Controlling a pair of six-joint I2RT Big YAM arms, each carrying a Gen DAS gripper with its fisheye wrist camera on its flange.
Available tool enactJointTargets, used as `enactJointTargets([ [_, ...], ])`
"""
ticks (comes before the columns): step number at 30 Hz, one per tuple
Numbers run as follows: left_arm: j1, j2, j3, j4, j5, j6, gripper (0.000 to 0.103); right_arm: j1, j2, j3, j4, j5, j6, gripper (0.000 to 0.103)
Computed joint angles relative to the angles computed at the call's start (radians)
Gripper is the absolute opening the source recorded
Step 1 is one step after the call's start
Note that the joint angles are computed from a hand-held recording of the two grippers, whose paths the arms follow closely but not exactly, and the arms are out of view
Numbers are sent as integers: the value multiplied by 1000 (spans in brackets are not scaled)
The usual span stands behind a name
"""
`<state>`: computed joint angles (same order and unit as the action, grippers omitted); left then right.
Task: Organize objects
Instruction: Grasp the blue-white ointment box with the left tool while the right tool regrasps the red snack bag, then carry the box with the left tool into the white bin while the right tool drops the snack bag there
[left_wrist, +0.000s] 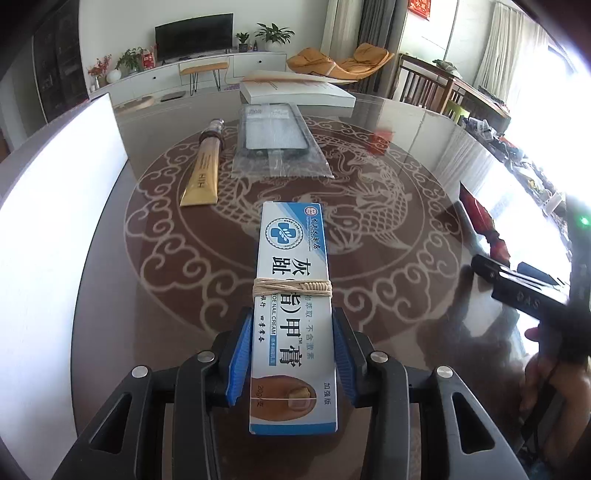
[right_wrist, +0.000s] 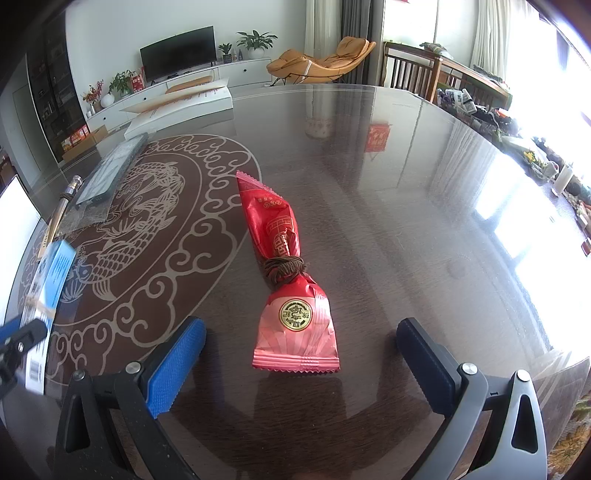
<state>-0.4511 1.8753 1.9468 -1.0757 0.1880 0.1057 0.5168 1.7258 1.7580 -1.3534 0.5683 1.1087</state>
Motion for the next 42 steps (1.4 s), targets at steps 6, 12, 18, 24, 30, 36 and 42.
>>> enactJointTargets([
  [6,3,-17,-40,2,-57,36,88,0,-2,-3,5,-2,-4,103],
  [12,-4,-36,-90,70,-90,64,98,-9,-141,-177,245,-61,9,103],
  [18,-1,-27,-78,55,-83,66,103,-23,-155,-180,282,-156,-6,103],
  [24,1,-17,-53,8,-71,100,103,-60,22,84,40,-201,-195,84],
  [30,7,-72,-118,66,-54,126,41,-41,48,129,-53,-185,-177,29],
  [36,23,-95,-130,72,-20,94,41,10,-18,63,32,-203,-114,29],
  [42,69,-164,-129,99,66,33,41,58,28,202,37,-195,-128,29],
])
